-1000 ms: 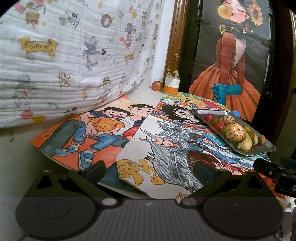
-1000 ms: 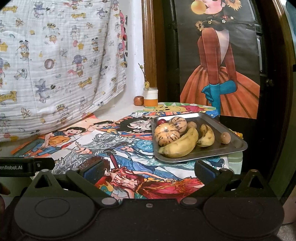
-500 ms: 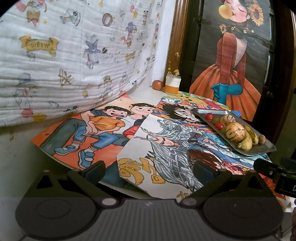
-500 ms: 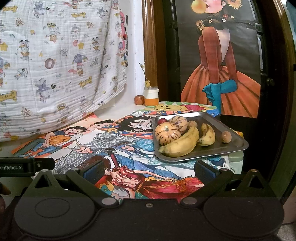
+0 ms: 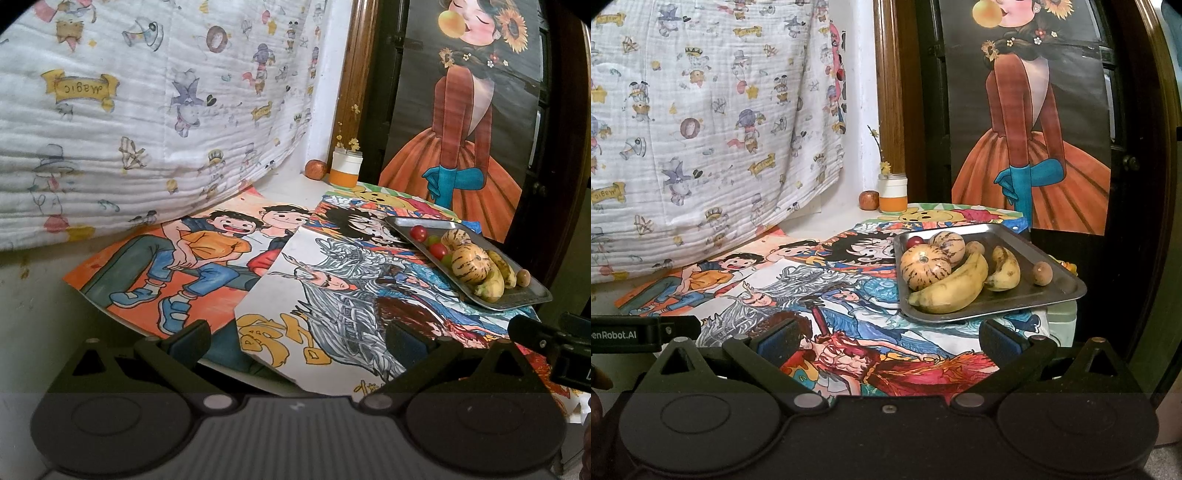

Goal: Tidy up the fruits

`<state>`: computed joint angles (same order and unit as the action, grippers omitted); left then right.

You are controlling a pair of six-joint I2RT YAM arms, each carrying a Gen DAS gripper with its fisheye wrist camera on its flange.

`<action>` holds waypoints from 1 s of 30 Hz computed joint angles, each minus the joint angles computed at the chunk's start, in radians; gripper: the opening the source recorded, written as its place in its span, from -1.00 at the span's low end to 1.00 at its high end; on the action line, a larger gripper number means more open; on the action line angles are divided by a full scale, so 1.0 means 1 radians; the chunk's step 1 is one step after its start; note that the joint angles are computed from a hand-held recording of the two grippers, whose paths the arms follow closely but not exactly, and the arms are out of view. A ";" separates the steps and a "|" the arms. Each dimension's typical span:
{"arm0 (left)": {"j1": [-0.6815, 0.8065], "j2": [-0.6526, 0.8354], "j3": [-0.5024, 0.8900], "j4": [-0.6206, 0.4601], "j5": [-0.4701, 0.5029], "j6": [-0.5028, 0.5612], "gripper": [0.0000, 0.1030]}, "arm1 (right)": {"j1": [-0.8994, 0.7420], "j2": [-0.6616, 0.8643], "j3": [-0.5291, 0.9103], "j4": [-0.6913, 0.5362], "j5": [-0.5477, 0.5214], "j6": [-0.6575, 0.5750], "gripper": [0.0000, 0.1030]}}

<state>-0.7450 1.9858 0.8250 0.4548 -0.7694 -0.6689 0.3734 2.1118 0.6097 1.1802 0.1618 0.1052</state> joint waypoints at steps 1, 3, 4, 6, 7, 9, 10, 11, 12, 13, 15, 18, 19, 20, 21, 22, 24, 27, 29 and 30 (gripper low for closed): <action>0.000 0.000 0.000 0.000 0.000 0.000 0.99 | -0.001 -0.002 -0.001 0.000 -0.001 -0.001 0.99; -0.001 -0.001 -0.001 0.000 -0.001 -0.001 0.99 | -0.001 -0.002 -0.001 0.000 -0.001 -0.001 0.99; 0.000 0.000 0.000 0.000 -0.001 -0.001 0.99 | -0.002 -0.001 -0.001 0.001 -0.002 -0.001 0.99; -0.001 -0.001 0.000 -0.001 0.000 -0.001 0.99 | -0.001 0.000 -0.001 0.001 -0.001 -0.001 0.99; -0.001 -0.001 0.000 -0.001 0.000 -0.001 0.99 | -0.001 -0.001 -0.001 0.000 -0.001 0.000 0.99; -0.001 -0.001 -0.001 -0.001 0.000 -0.001 0.99 | 0.000 0.001 -0.001 0.003 0.001 0.000 0.99; -0.001 -0.001 -0.001 0.000 -0.001 -0.001 0.99 | -0.002 -0.001 -0.001 0.001 -0.001 -0.001 0.99; -0.001 -0.001 -0.001 0.000 -0.001 -0.001 0.99 | -0.001 0.000 -0.001 0.002 -0.001 0.000 0.99; -0.001 -0.001 -0.002 0.003 0.000 -0.001 0.99 | 0.000 0.001 -0.001 0.002 0.000 0.000 0.99; 0.000 -0.001 -0.005 0.007 0.000 -0.001 0.99 | -0.002 -0.002 -0.002 0.001 -0.002 -0.001 0.99; 0.002 -0.001 -0.010 0.012 0.001 -0.003 0.99 | -0.002 -0.001 -0.002 0.001 -0.001 -0.001 0.99; 0.003 -0.002 -0.013 0.015 0.002 -0.003 0.99 | -0.001 -0.002 -0.002 0.001 -0.001 0.000 0.99; 0.003 -0.002 -0.014 0.017 0.004 -0.003 0.99 | -0.001 -0.002 -0.002 0.001 -0.001 0.000 0.99; 0.003 -0.002 -0.015 0.019 0.007 -0.004 0.99 | 0.000 0.000 -0.002 0.002 0.001 0.000 0.99; 0.001 -0.004 -0.019 0.022 0.007 -0.006 0.99 | -0.001 -0.002 -0.002 0.001 0.000 0.000 0.99; 0.001 -0.004 -0.022 0.029 0.011 -0.004 0.99 | 0.000 -0.001 -0.002 0.002 0.000 0.000 0.99; -0.003 -0.005 -0.023 0.032 0.010 -0.008 0.99 | -0.001 -0.002 -0.003 0.002 0.000 0.000 0.99; -0.008 -0.008 -0.035 0.055 0.011 -0.007 0.99 | -0.001 -0.003 -0.003 0.001 -0.001 0.000 0.99; -0.012 -0.009 -0.039 0.071 0.004 0.000 0.99 | -0.002 -0.002 -0.003 0.001 -0.002 0.000 0.99; -0.014 -0.008 -0.036 0.068 -0.001 0.001 0.99 | -0.001 -0.002 -0.003 0.002 -0.002 0.000 0.99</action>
<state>-0.7586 1.9777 0.7887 0.5228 -0.7703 -0.6681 0.3720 2.1098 0.6066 1.1818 0.1601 0.1048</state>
